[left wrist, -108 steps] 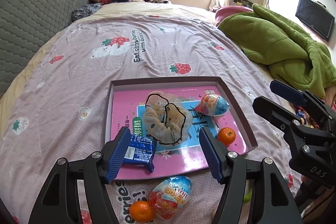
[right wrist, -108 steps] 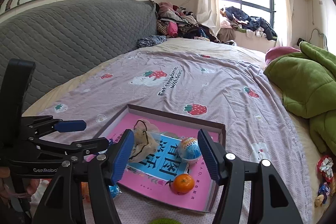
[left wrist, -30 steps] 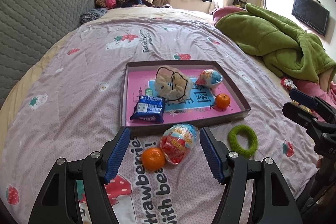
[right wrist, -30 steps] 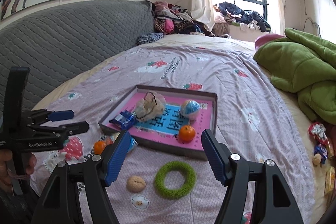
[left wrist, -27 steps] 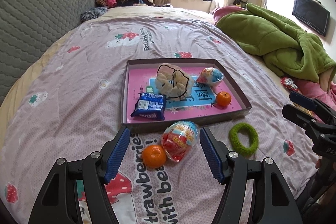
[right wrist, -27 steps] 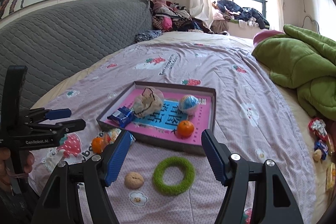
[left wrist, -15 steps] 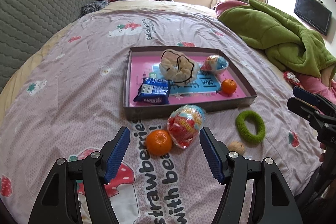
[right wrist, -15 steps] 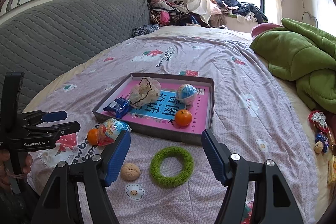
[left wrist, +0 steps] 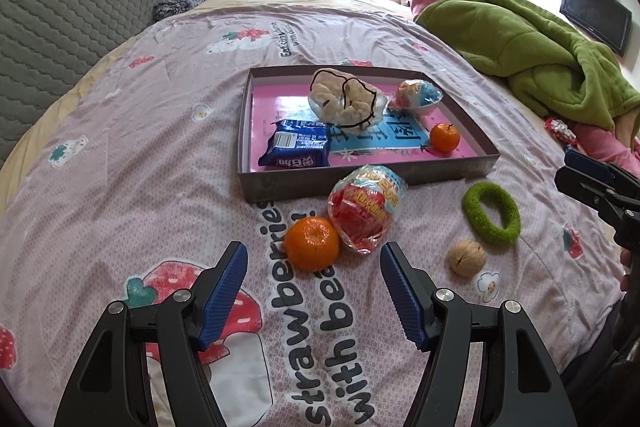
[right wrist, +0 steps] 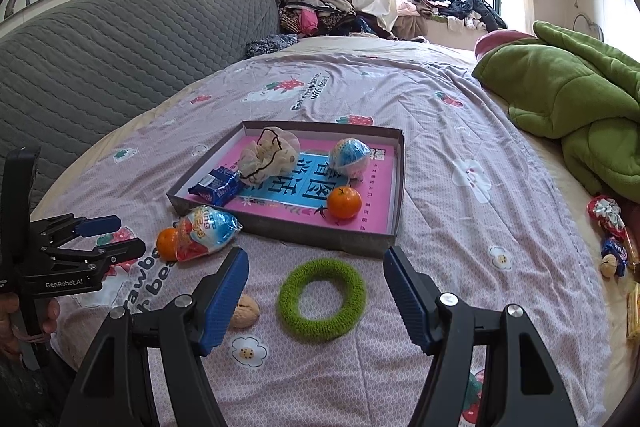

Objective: Organize objects
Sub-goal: 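Move the right gripper over the green fuzzy ring while the left approaches the orange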

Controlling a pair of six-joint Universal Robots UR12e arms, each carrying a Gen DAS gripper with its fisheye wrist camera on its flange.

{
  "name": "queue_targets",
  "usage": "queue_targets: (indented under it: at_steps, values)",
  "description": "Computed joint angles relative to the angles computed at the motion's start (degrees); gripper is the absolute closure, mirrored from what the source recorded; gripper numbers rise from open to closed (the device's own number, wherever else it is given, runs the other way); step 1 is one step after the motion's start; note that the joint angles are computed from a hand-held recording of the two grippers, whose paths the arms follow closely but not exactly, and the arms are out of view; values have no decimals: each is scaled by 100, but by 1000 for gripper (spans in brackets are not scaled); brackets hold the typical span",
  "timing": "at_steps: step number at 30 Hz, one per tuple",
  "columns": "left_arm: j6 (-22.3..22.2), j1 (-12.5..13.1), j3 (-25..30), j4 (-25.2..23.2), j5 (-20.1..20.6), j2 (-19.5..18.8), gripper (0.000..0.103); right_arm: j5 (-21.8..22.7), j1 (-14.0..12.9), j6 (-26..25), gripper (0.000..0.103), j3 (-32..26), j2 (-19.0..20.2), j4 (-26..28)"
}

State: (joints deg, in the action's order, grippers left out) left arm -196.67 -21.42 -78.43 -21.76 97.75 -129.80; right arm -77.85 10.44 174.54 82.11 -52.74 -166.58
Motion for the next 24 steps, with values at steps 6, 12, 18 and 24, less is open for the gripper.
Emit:
queue_targets:
  at_steps: [6, 12, 18, 24]
  values:
    - [-27, 11, -51, -14, -21, 14, 32, -1, -8, 15, 33, 11, 2, 120]
    - [-59, 15, -76, -99, -31, 16, 32, -52, 5, -26, 33, 17, 11, 303]
    - [-53, -5, -90, -128, -37, 7, 32, -99, 14, -25, 33, 7, 16, 483]
    - [-36, -29, -85, -173, -10, 3, 32, -96, 12, -31, 33, 41, -3, 512]
